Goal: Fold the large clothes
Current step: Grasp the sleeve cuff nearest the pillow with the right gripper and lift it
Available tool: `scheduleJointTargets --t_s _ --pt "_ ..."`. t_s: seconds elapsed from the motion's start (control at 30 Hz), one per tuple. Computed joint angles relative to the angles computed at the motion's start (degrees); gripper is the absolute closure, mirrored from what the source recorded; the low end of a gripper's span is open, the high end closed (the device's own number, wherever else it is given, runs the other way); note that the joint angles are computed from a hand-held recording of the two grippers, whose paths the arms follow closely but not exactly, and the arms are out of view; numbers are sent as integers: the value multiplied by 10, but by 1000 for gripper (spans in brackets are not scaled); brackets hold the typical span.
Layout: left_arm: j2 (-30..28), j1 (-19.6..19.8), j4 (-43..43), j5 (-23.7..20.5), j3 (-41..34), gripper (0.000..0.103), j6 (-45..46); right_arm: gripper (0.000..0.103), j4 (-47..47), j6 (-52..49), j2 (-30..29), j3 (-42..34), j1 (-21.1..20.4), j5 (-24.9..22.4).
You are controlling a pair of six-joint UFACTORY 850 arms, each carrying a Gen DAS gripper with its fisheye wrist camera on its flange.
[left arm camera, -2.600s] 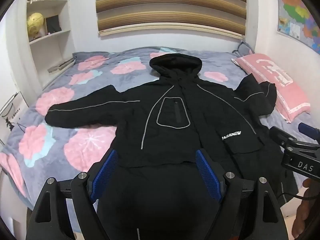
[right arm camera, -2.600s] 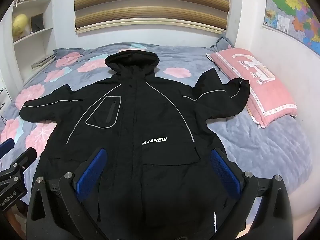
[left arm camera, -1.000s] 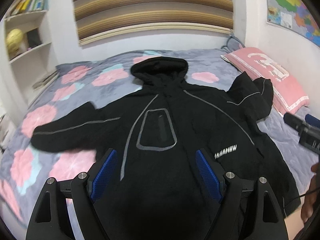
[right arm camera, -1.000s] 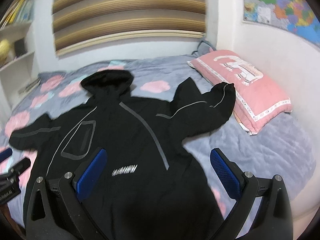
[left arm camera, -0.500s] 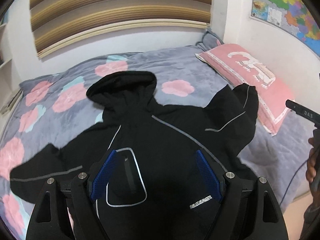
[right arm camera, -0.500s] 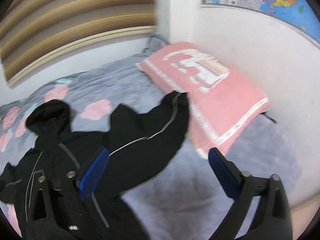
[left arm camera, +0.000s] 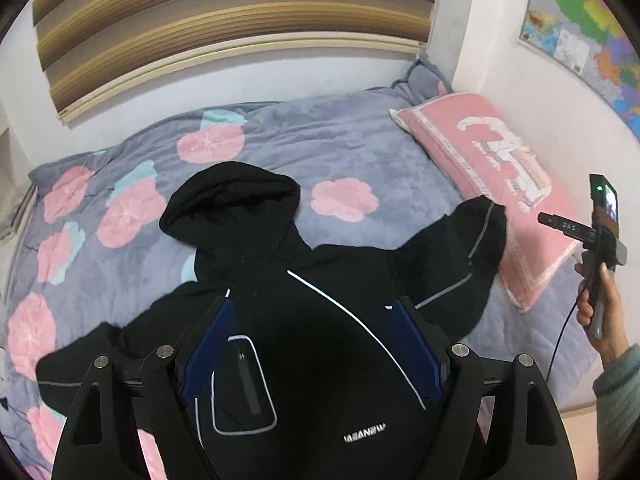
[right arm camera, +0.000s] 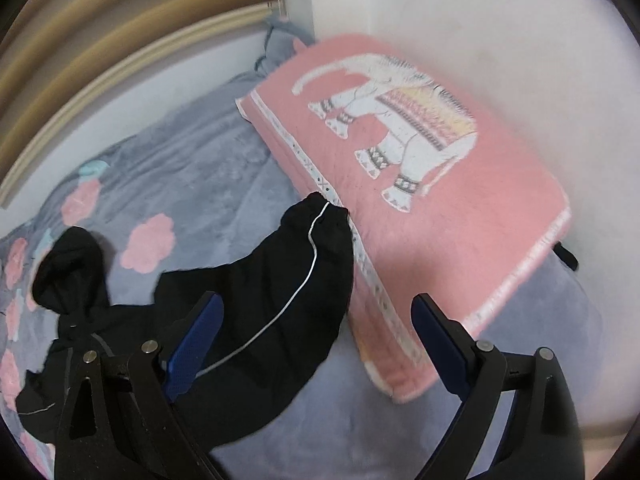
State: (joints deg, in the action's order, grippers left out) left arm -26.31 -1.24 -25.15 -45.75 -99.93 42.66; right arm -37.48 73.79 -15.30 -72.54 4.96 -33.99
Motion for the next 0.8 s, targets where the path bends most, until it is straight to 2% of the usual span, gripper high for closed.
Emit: scheduleJointTargets --t_s 0.27,0.4,0.5,0.57,0.6,0.67,0.7,0.8 --pt "-151 -48 52 -52 -179 21 -44 12 93 -123 -160 -103 -81 48" --pt "-246 -71 72 -81 -291 21 -39 11 96 -146 -228 -162 -94 21" --pt "-309 -83 84 -112 -370 21 -54 12 73 -159 -261 -200 -87 5" --pt "-338 -88 85 -126 -398 21 -60 20 112 -215 -272 -218 -83 18" --pt "-354 -91 84 -135 -413 21 -62 29 149 -256 -278 -225 -83 26" --pt "-373 -96 83 -144 -420 21 -62 53 160 -283 -303 -257 -75 -12" --pt "-387 -101 84 -154 -425 21 -65 71 165 -293 -313 -268 -73 -26" --pt "-401 -111 86 -170 -413 22 -67 80 169 -288 -315 -259 -75 -26"
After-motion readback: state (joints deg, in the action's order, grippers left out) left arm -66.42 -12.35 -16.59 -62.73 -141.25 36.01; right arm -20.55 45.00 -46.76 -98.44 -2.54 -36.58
